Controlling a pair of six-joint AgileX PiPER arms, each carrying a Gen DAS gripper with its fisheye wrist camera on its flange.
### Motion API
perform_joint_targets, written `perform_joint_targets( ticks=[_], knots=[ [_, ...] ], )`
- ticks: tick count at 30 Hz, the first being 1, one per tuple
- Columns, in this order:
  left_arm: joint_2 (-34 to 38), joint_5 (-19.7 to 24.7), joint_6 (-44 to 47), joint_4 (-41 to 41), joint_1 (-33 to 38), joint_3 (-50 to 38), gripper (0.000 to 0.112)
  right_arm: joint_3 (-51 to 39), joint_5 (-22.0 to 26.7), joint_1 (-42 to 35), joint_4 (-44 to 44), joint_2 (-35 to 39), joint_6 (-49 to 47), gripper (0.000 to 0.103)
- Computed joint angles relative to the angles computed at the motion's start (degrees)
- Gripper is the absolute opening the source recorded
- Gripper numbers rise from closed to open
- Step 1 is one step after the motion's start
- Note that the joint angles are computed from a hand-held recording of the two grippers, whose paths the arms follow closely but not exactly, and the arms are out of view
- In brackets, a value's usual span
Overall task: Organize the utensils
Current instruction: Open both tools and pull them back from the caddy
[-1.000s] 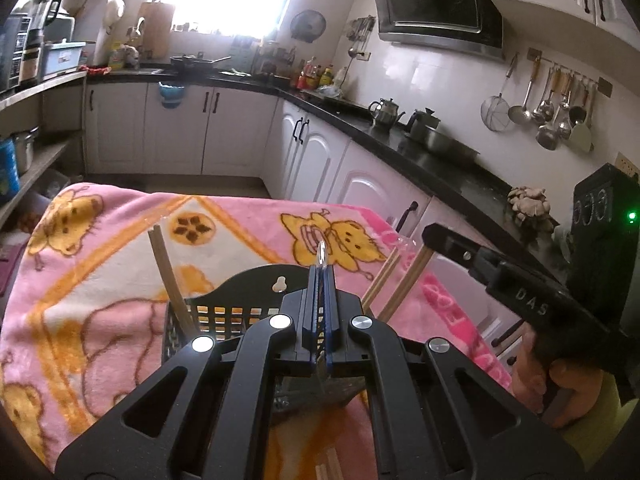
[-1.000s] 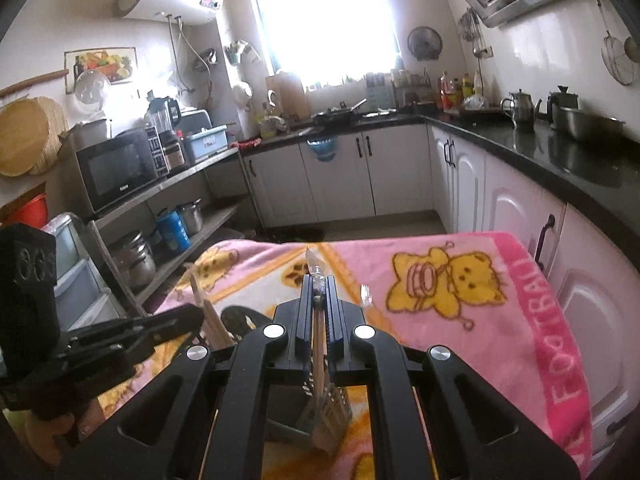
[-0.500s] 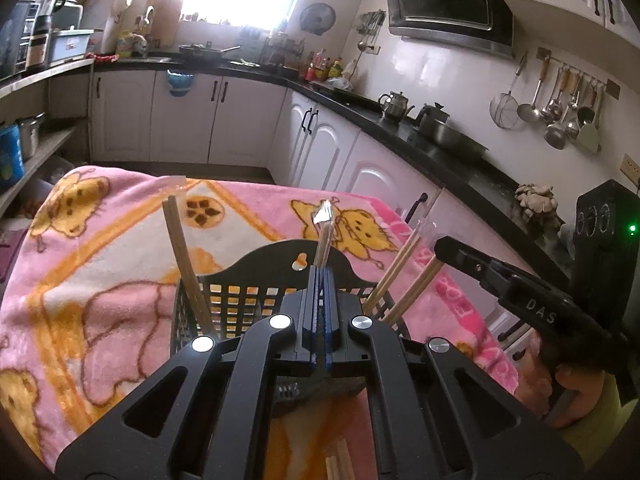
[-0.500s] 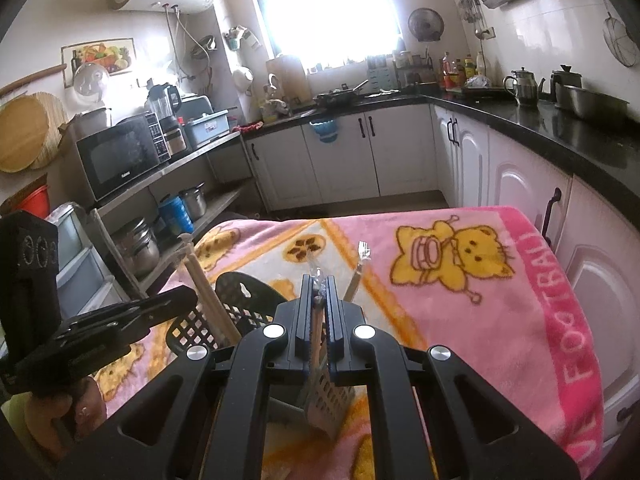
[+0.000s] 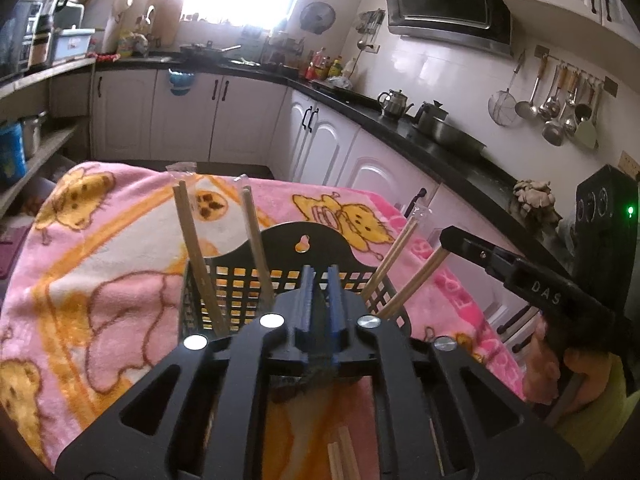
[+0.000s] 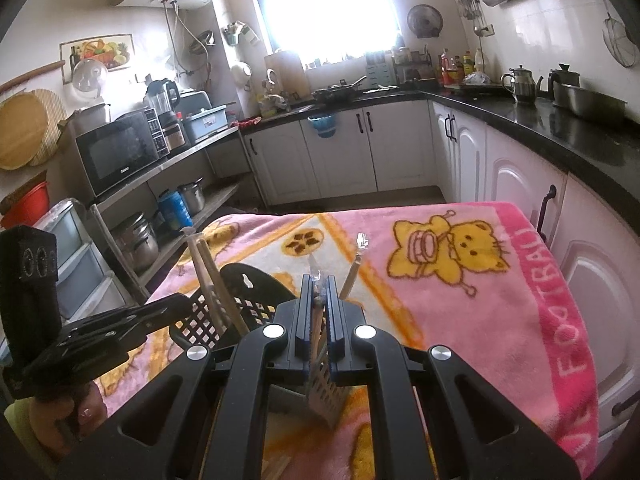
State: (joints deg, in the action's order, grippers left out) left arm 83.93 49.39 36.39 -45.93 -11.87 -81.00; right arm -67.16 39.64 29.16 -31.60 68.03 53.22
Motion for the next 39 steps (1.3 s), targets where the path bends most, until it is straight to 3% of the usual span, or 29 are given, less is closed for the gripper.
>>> perform_joint_targets(
  ticks=[2,4,14,22,39],
  knots=[
    [-0.64,-0.13,-0.06,0.66,0.21,0.26,0.012,-0.33,0.97,0.64,-0.51,-0.17,0.53,0.02],
    [-1.01,1.11,0.55,-0.28,1.16,0.2,0.015,-0.44,2.23,1.64,-1.69,-0.58,1.67,0.026],
    [-4.44,3.03,3.66,-5.35,6.04,3.01,0.033,-0.73,10.5,8.19,-8.76,-2.29,7.84,0.04],
    [-8.55,4.41,6.42,-8.51,9.69,7.61,0.045,-0.36,17.42,15.32,-14.12,-3.69,14.1,0.047],
    [-15.57,8.55,12.72,-11.0,19.11,16.19,0.065,3.86,29.13,31.34,-22.37,-4.86,27.19,0.049]
  ],
)
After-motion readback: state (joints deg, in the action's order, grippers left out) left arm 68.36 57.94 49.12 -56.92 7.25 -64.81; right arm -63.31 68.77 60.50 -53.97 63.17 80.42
